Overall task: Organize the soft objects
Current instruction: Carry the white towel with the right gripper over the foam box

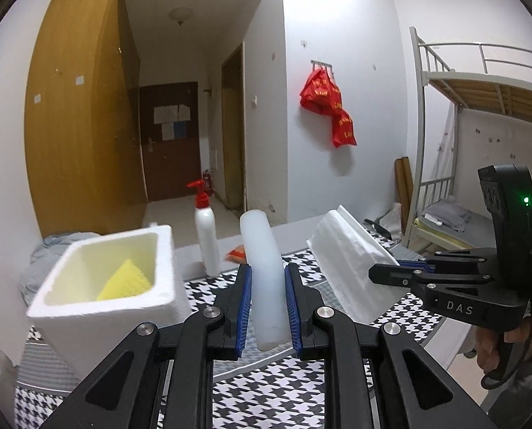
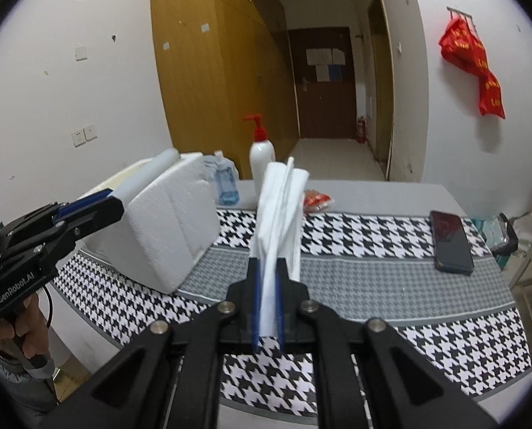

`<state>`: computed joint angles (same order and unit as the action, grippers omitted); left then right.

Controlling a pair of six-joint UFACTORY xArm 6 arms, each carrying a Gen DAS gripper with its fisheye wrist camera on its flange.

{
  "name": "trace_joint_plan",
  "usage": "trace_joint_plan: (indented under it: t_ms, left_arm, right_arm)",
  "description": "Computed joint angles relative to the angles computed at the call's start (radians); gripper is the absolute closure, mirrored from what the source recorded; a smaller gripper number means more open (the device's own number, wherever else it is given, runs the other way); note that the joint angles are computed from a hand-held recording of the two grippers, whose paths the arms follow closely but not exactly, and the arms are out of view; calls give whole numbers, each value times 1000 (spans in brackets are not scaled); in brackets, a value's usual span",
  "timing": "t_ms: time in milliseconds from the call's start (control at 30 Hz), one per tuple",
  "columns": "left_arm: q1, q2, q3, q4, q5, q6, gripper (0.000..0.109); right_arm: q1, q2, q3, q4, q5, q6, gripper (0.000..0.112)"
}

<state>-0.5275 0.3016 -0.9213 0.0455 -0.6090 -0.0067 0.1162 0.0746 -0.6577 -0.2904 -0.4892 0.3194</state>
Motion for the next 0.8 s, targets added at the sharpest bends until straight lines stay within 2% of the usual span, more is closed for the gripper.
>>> trace_joint_plan:
  t_ms: [167, 800]
  left_arm:
    - [5, -34, 39, -46, -31, 33, 88]
    - [57, -102, 127, -174, -96, 102, 88]
  right_arm:
    - [41, -8, -5, 53, -9, -48, 102]
    - [123, 62, -136, 63, -30, -87, 102]
